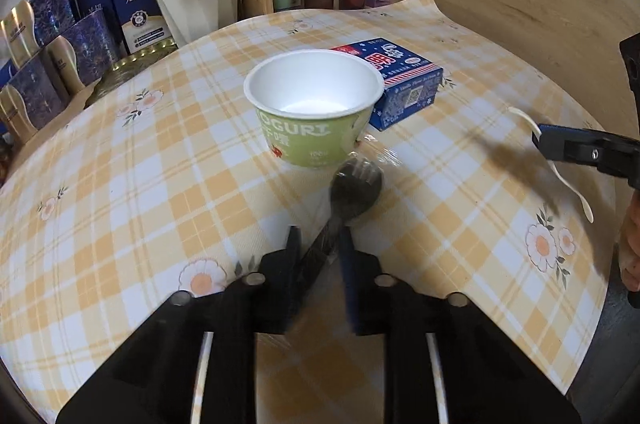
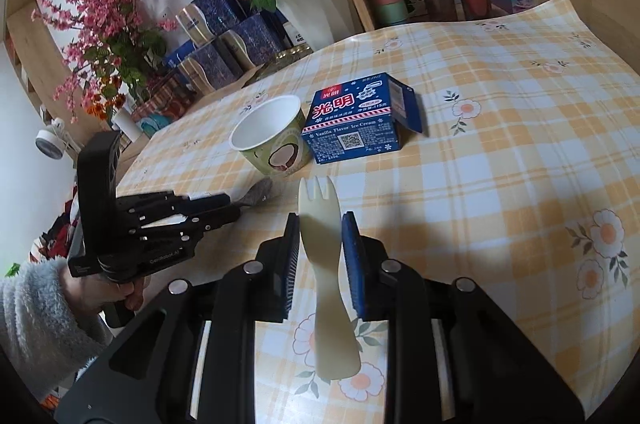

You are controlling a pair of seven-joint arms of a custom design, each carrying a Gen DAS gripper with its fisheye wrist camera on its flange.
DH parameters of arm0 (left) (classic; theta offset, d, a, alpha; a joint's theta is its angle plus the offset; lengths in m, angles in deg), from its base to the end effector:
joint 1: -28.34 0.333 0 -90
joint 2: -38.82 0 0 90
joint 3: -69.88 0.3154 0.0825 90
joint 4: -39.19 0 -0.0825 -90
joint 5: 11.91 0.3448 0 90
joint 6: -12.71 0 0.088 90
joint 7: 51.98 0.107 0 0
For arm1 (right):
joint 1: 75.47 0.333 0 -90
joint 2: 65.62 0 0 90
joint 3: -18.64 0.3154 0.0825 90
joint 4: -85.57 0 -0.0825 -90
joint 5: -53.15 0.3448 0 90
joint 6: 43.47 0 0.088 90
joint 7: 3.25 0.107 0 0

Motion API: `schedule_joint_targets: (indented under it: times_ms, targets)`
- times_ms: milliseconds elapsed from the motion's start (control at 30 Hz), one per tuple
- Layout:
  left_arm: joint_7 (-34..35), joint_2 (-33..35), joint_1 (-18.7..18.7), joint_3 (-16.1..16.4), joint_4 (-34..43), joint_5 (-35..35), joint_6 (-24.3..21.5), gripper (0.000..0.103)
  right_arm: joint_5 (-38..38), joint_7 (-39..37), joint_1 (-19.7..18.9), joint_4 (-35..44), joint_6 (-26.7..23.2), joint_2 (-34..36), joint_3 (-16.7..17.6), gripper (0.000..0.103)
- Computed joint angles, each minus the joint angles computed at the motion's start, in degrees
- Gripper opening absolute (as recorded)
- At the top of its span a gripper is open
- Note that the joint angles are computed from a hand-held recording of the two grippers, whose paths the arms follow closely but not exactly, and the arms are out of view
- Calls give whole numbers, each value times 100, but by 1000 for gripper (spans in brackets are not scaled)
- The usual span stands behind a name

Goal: Collect trash
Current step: 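Grasp the wrapped black fork with the left tool while the right tool holds the spork, then carry the spork and black fork over the bin and open both tools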

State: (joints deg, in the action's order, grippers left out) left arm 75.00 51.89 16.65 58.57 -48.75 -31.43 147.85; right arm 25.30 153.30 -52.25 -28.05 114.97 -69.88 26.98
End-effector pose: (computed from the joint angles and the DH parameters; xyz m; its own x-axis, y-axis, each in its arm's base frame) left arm 0.5912 -0.2393 0.6009 -0.7541 -0.6566 -0.0136 -0.5021 0.5896 -0.6327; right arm 0.4556 0.3064 0.6083 -0.0371 -0.9086 -0.4161 -0.6617 0.3344 -0.6711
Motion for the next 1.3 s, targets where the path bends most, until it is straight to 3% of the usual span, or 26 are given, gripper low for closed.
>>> schedule_joint_targets:
  times_ms: [100, 167, 300, 700, 1067, 1300]
  targets:
    - [85, -248, 60, -24, -287, -210, 19, 10, -68, 129, -5, -61, 25, -72, 15, 25]
    - [192, -537, 106, -35, -646, -436, 202, 10, -121, 215, 1, -77, 11, -106, 39, 25]
    - [305, -1075, 223, -9, -1120, -1111, 124, 10, -157, 307, 49, -98, -57, -185, 92, 25]
    - [393, -2947, 244, 322, -2648, -2265, 49, 10, -267, 654, 305, -206, -280, -551, 344, 25]
    - [168, -4615, 172, 488, -4068, -2466, -110, 10, -40, 753, 735, -551, -711, -1099, 626, 25]
    - [37, -5314, 146, 526, -4690, -2484, -308, 10, 301, 911, 1084, -967, -755, -1273, 738, 25]
